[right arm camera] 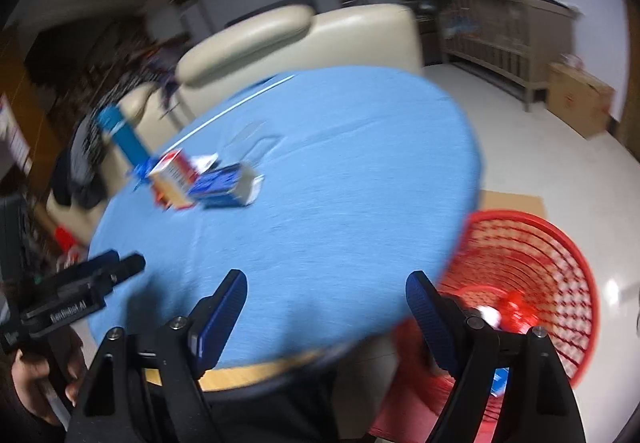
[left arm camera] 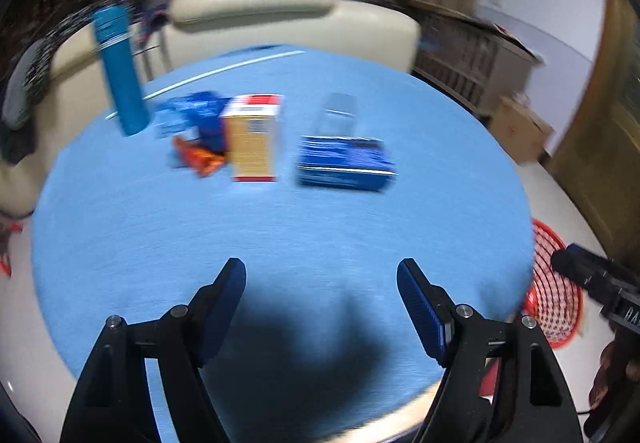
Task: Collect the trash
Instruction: 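Return both tools to the table toward the pill box and blue box, then grasp the white-red pill box with the left tool while the right tool grasps the blue box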
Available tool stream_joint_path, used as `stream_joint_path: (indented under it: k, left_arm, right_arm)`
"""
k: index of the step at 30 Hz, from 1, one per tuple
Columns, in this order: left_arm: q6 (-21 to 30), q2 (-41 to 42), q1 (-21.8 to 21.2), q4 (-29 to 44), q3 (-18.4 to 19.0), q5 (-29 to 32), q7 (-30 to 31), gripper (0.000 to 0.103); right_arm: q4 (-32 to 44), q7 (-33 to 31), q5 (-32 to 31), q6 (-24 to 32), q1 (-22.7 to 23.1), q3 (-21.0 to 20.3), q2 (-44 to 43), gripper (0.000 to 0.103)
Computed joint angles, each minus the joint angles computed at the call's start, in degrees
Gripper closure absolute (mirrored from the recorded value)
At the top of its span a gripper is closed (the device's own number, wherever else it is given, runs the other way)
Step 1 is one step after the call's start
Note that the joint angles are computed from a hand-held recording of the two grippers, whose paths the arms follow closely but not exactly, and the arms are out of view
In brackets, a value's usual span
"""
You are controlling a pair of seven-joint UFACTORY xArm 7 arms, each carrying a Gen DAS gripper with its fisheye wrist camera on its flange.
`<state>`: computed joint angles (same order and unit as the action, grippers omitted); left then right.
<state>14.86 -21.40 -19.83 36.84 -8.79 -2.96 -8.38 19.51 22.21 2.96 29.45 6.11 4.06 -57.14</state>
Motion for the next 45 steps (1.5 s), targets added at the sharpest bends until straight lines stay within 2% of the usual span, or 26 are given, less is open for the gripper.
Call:
stream_joint_path:
  k: [2,5,8,10,13,17,24,30,33,34,35,40,43,45]
  left_arm:
    - [-0.79,-0.45,1.44,-0.76,0.3,0.14,-1.28,0.024]
    - [-1.78,-0.46,0.92,-1.82,2.48,-1.43,-0.29,0.024]
    - [-1.91,-0.16,0.15,-2.47,3.73,-2.93,1.3,0.024]
    - [-2.17,0.08,-0.88,-2.93,5.01,-4.44,3.16,0.024]
    - [-2.2,0.46,-2.81,-3.36,7.27,-7.83,6.25,0.024]
    - [-1.91,1.53,-4.26,-2.87,9.53,-12.43,10.48,0.024]
    - [-0.11,2.9,-3.94,-1.18,11.2,-19.2,16.28,0.024]
    - [1.29,4.44,-2.81,0.58,10.78,-23.14,20.16,0.024]
    - [1.59,5.74,-1.75,1.88,9.65,-23.5,20.82,0.024]
    - [1.55,6.3,-1.44,2.46,9.25,-23.42,20.98,0.024]
    - [1.43,7.05,-1.2,3.2,8.95,-23.41,21.26,0.024]
    - [0.35,12.81,-0.23,9.26,6.99,-23.42,22.63,0.024]
    - [0.33,18.24,1.05,15.16,4.76,-21.23,22.06,0.024]
    - [-0.53,21.02,2.1,18.04,3.22,-17.56,19.63,0.024]
  right_arm:
    - [2.75,-0.24,-0.03,-1.51,1.45,1.34,5.59,0.019]
    - [7.63,-0.88,-0.69,-4.07,3.0,2.81,14.13,0.017]
    - [12.71,-7.3,-0.56,-6.58,7.1,0.18,21.6,0.017]
    - [18.11,-12.0,-2.17,-5.75,7.42,0.02,27.62,0.017]
    - [25.57,-20.72,-2.01,-2.8,8.97,-1.47,34.84,0.017]
    - [36.71,-28.13,-4.64,3.4,7.38,0.38,45.36,0.017]
    - [49.87,-34.74,-11.09,10.07,7.15,2.95,57.61,0.017]
    - [56.88,-37.89,-14.88,15.13,8.21,2.51,64.95,0.017]
    - [58.17,-37.51,-11.73,16.82,7.57,1.82,66.78,0.02]
    - [58.05,-38.49,-7.78,16.82,6.59,1.91,66.71,0.03]
    - [57.77,-39.07,-4.9,16.85,5.86,1.9,66.48,0.03]
    - [50.98,-40.0,4.86,12.52,2.88,0.88,61.08,0.032]
    - [45.75,-39.75,9.33,9.82,1.62,-0.12,56.84,0.033]
    - [40.55,-40.74,13.14,8.11,0.87,-1.12,52.54,0.033]
